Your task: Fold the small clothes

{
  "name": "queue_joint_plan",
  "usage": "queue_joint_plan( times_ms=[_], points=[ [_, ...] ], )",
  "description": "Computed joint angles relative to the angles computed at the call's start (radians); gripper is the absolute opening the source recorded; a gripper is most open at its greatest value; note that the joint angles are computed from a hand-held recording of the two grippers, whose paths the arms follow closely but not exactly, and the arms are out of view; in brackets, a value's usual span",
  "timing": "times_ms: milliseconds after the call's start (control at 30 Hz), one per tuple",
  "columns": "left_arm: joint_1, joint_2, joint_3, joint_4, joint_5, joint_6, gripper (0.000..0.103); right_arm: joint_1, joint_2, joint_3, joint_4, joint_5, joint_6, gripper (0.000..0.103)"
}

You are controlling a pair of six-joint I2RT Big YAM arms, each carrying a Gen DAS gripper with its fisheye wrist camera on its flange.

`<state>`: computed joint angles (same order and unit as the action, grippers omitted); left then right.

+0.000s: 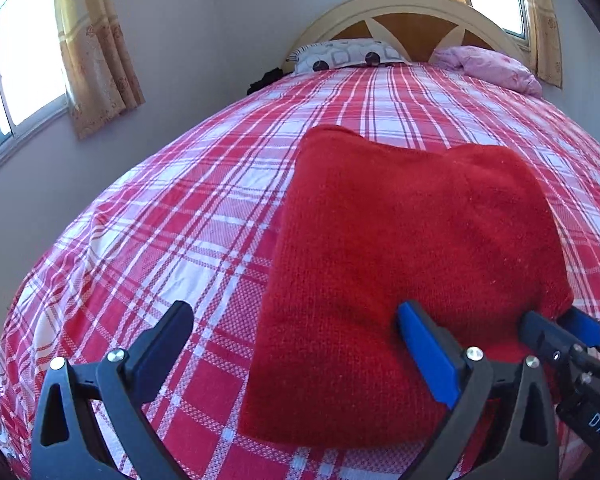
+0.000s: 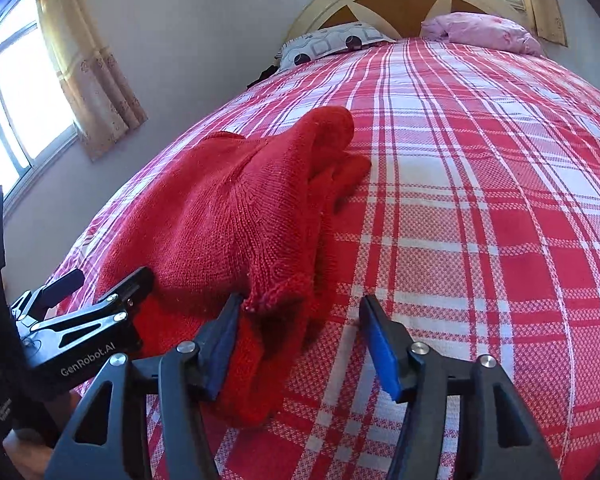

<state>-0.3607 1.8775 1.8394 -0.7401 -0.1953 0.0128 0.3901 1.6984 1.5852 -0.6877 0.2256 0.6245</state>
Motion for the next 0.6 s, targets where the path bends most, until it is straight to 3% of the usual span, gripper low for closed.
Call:
queue_joint_plan(
  times_ms=[133, 400, 600],
  points=[
    [0.001, -0.012, -0.012, -0.035, 0.008, 0.001, 0.103, 0.011, -0.006, 0.003, -0.032, 0.017, 0.042, 0.068],
    [0.018, -0.115, -0.112, -0.103, 0.105, -0.055, 0.103, 0.075, -0.125, -0.129, -0.004, 0.087, 0.187, 0.068],
    [0.019, -0.247, -0.204, -0.085, 0.164, -0.037, 0.103, 0.154, -0.218, -0.143, -0.037, 0.215, 0.212, 0.068]
  ],
)
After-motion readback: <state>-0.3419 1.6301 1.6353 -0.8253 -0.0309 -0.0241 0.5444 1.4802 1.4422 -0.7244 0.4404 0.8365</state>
